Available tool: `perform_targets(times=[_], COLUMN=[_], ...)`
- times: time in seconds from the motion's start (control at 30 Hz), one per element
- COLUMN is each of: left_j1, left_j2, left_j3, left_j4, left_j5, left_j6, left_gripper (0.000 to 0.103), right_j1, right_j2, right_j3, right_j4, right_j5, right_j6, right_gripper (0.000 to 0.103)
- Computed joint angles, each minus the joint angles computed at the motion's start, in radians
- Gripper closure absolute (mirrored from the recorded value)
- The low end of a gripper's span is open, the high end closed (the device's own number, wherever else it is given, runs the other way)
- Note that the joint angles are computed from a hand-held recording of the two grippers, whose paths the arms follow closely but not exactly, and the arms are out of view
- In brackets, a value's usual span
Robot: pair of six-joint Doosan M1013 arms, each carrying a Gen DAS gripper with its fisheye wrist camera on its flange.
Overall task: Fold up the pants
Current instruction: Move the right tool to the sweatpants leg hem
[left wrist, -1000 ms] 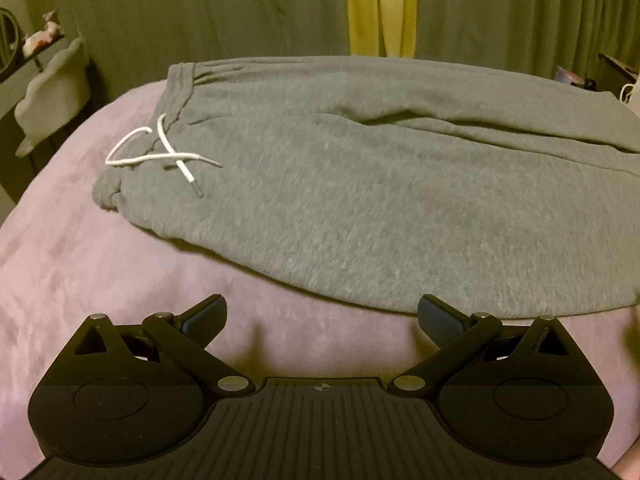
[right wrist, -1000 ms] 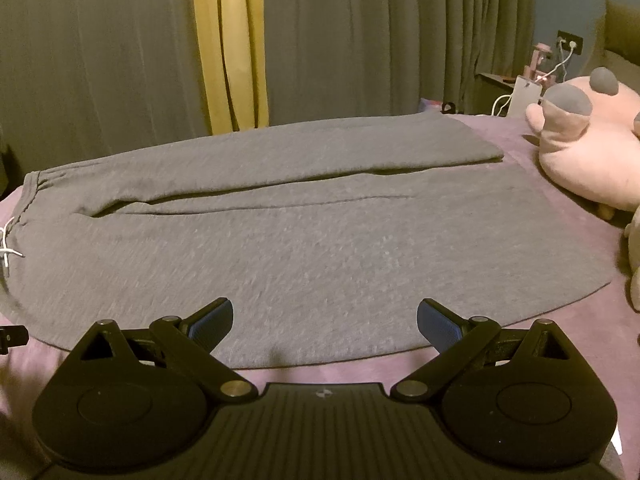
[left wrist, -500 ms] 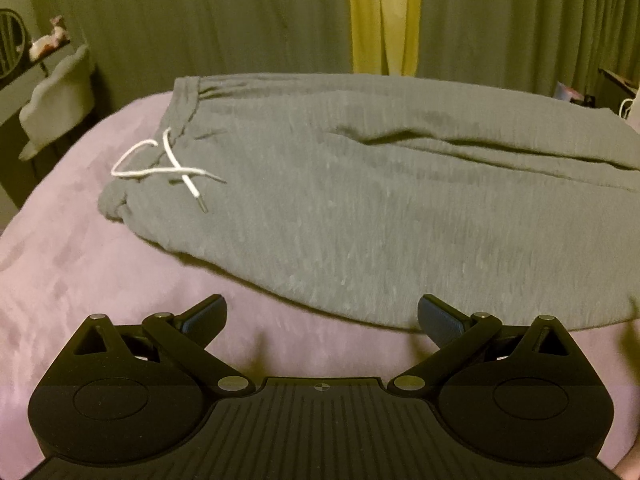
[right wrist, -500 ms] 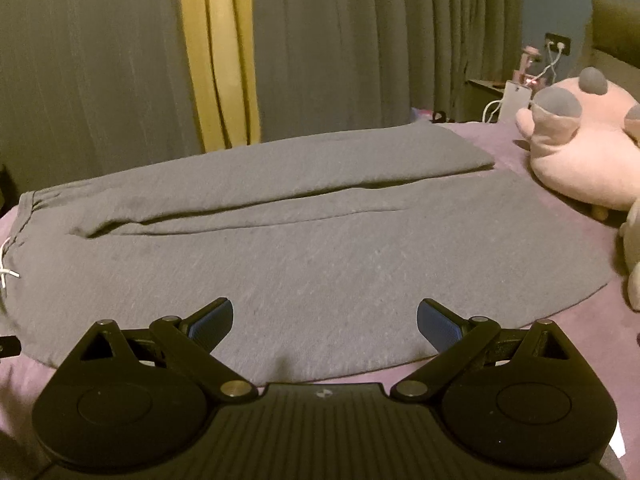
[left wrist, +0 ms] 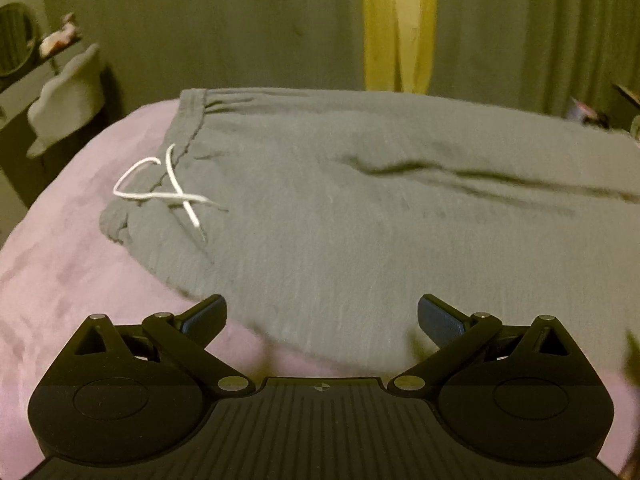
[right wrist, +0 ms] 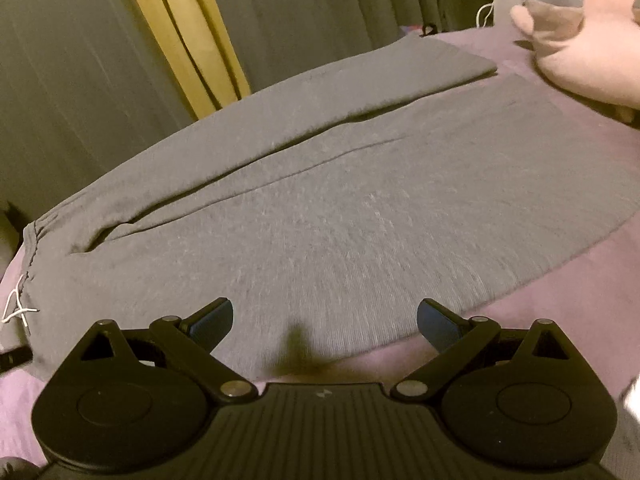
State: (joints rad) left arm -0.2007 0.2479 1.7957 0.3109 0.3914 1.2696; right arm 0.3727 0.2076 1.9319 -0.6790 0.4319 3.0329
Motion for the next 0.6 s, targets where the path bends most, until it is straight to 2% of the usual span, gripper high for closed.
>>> perform_targets(times=[0.1, 0.2, 0.27, 0.33, 0.43, 0.5, 0.57, 0.6], left_j1=[-0.014, -0.012, -0.011, -0.015, -0.025, -0.011, -0.003, -0.001], left_j2=[0.055, 0.135, 0.190, 0.236, 0.280, 0.284, 0.283, 0.280], left_j3=[-0.082, -0.195, -0.250, -0.281, -0.280, -0.271, -0.269, -0.260], left_j4=[0.025, -0.084, -0.091, 0.011, 0.296, 0.325, 0.338, 0.388], left_j5=[0.048, 0.111, 0.123, 0.131, 0.139, 0.081, 0.042, 0.022], left_j6=[-0.116, -0.123, -0.134, -0.217, -0.512, -0.566, -0.600, -0.658], left_gripper=[0.000, 0.000, 0.000, 0.000, 0.000, 0.000, 0.000, 0.000], right_j1=[-0.041, -0.092, -0.132, -0.166, -0.199, -0.223, -0.247, -0.258], right_j2=[0.022, 0.061, 0.098, 0.152, 0.249, 0.327, 0.407, 0.444], right_j3=[-0.038, -0.114, -0.183, -0.274, -0.427, -0.547, -0.667, -0.722], right_j4=[0.109, 0.228, 0.283, 0.305, 0.289, 0.320, 0.358, 0.375], right_j5=[0.005, 0.040, 0.061, 0.102, 0.185, 0.245, 0.297, 0.319], right_j6=[-0.126, -0.249, -0.302, -0.328, -0.365, -0.405, -0.393, -0.383], right_gripper=[0.004, 0.005, 0.008, 0.014, 0.028, 0.045, 0.050, 0.050])
